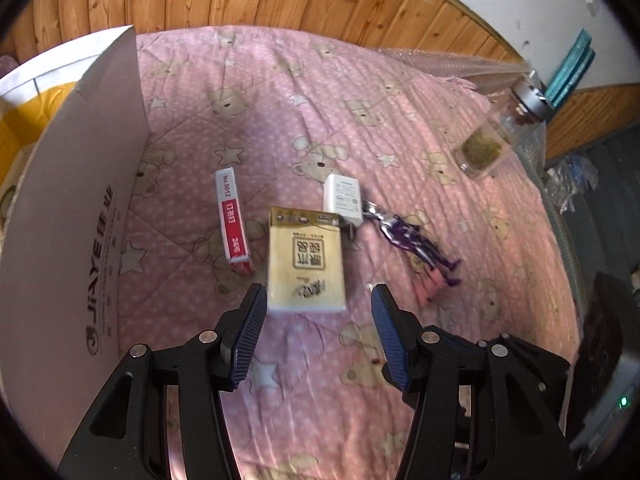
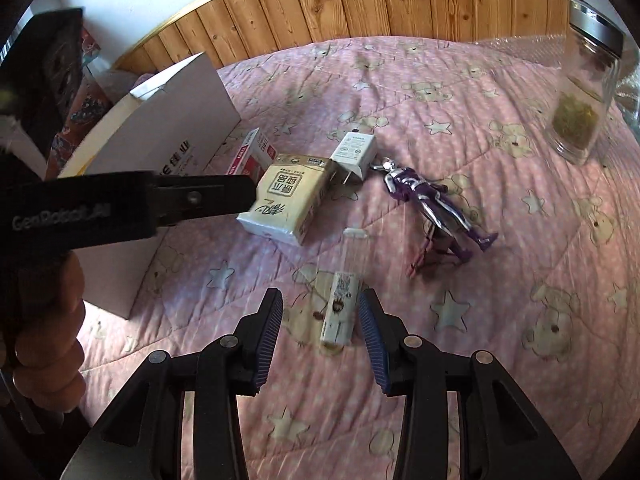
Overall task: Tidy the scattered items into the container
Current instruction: 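Grasp the cream tissue pack with the left tool while the right tool grasps the clear tube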
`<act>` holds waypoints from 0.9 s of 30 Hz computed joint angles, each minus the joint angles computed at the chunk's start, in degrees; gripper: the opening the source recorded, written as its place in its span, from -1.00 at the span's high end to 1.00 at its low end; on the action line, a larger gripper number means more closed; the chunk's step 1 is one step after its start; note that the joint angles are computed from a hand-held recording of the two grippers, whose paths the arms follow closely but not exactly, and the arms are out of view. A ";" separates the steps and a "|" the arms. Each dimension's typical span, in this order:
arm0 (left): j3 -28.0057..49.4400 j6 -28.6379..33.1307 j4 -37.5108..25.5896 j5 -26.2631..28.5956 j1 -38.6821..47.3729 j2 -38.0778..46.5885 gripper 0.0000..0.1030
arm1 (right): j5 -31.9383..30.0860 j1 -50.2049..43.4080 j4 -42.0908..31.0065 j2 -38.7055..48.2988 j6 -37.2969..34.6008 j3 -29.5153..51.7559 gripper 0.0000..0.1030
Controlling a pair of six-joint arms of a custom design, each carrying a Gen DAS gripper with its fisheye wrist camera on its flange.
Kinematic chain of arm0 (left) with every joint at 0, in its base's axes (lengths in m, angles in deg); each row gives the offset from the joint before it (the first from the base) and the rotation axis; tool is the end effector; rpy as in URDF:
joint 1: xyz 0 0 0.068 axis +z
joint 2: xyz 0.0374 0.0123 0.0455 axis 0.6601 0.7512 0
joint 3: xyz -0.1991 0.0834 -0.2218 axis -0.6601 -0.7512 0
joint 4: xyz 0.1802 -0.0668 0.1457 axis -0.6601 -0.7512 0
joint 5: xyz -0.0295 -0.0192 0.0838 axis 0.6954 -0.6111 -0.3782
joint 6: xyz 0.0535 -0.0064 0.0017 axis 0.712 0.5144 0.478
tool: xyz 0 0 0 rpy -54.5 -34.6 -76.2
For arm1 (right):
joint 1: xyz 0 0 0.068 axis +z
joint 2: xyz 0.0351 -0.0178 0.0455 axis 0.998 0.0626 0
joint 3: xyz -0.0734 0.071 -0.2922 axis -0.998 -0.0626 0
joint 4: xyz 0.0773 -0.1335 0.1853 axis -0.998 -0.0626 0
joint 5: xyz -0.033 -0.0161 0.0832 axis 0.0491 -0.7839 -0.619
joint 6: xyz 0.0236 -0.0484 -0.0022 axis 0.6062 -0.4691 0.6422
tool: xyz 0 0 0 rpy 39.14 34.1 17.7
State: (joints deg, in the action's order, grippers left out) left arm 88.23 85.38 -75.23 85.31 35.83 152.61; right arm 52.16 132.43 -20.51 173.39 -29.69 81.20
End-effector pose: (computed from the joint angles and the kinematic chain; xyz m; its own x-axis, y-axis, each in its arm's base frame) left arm 0.3385 -0.0483 0.2051 -0.8160 0.3801 -0.4355 0.5278 0.7971 -0.2934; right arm 0.2115 0.2041 0.1729 -0.8424 0.1733 -0.5102 0.0780 0.9761 0.2028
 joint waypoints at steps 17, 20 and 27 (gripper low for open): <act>-1.42 -5.21 11.51 -7.15 -5.91 7.61 -0.22 | 1.22 -0.70 2.09 5.77 -1.58 0.15 0.09; -2.75 -5.48 14.30 -8.97 -7.30 7.39 -0.25 | 2.90 0.05 0.55 6.68 -2.56 1.18 0.13; -4.85 -3.04 17.13 -9.90 -7.17 6.46 -0.05 | 2.62 -0.96 -0.71 4.96 -0.20 0.03 0.60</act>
